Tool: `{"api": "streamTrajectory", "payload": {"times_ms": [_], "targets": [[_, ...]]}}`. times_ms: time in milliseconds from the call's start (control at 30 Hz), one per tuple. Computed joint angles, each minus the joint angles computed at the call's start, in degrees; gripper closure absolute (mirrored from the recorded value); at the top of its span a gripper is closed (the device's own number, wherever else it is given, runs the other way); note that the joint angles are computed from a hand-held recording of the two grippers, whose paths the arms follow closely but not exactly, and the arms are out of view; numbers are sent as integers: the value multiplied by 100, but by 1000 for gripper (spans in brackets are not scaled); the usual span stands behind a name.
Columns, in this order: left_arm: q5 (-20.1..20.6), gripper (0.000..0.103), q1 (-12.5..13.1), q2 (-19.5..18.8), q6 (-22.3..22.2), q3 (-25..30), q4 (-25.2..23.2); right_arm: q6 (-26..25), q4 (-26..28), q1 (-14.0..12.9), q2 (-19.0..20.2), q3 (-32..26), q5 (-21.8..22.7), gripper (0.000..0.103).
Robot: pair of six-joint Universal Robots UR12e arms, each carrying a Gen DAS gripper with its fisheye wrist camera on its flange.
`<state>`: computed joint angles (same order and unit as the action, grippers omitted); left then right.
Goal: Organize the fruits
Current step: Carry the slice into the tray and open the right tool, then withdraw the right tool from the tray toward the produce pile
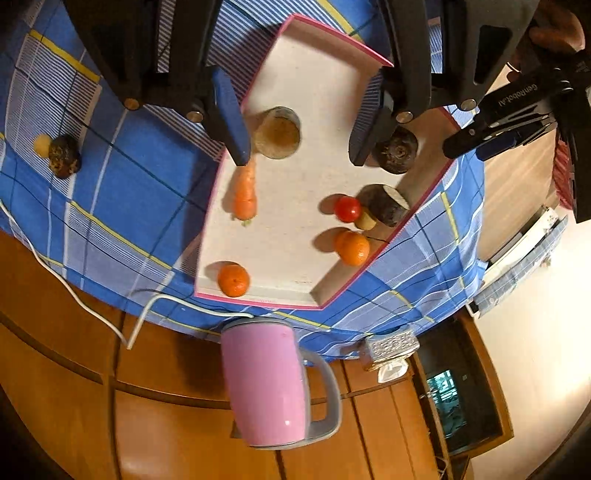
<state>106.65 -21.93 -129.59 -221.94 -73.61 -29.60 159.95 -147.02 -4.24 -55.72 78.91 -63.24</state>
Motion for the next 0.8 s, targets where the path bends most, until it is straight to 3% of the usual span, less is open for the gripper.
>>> {"api": "streamTrajectory", "payload": {"times_ms": [367,600,800], "targets": [[14,27,-25,-10,115,38,32,851,-471,-270,-87,224,-447,47],[58,27,-38,-11,166,58,63,1387,-702,-469,-147,400,-1127,47],[97,27,-61,-33,304,89,134,1984,-878,-710,-216,610,-1978,47]]}}
